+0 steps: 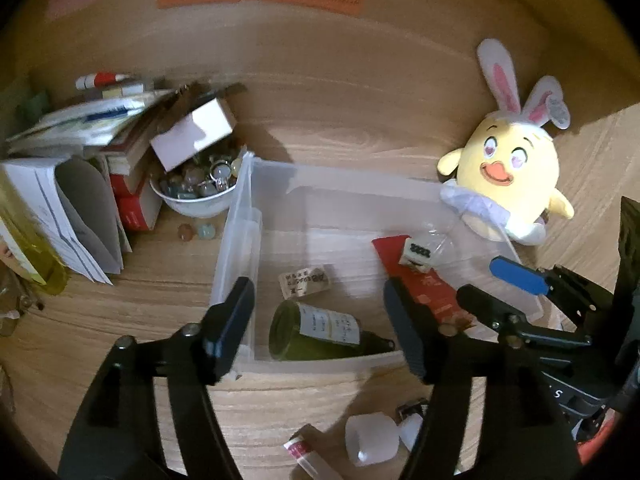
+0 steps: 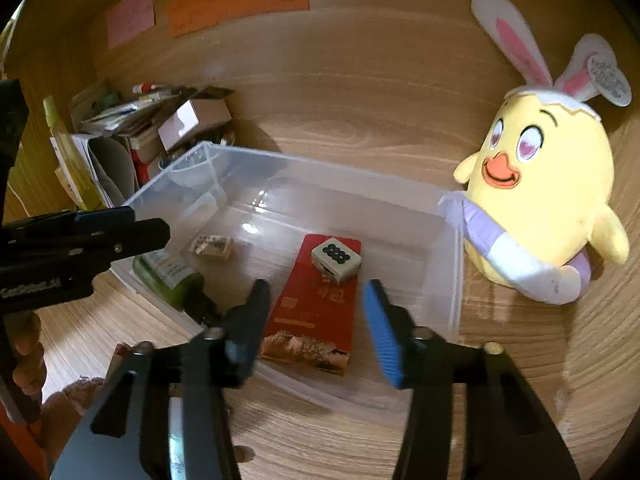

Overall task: Organize objects
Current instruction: 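Lower the box and glass bottle into the clear bin and open both tools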

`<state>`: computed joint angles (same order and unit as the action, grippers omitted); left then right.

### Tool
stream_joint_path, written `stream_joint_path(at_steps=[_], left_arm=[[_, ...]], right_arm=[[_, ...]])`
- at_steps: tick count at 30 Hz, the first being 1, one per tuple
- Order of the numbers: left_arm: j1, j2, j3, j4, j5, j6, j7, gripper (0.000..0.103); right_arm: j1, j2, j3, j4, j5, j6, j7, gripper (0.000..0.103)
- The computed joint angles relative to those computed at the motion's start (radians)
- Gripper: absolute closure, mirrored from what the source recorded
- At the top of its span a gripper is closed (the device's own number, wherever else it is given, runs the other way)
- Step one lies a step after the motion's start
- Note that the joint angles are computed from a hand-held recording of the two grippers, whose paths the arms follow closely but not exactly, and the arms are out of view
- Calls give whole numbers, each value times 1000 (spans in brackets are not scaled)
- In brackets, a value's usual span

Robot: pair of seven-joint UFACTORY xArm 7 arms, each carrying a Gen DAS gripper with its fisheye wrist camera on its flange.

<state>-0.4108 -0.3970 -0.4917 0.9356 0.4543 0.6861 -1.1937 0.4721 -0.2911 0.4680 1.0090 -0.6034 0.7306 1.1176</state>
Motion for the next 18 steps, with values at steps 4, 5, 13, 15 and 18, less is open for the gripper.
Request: stream_joint_path(at_steps=[4, 5, 13, 15, 18], left_arm=[[-7, -23, -9, 5, 1, 18, 5, 28], [-9, -29, -13, 7, 1, 23, 7, 26], [0, -92, -63, 18, 24, 75, 13, 13], [2, -108, -76, 15, 24, 85, 14, 10], [0, -133, -88, 8, 13, 100, 19, 8]], right_arm=[[-4, -17, 13, 5, -22, 14, 14, 33], [-6, -25, 18, 4, -28, 15, 23, 29], [-12, -87, 55, -6, -31, 47, 42, 23], [-13, -110, 64, -14, -23, 48, 44, 23], [-19, -140, 78, -25, -9, 47, 43, 22]])
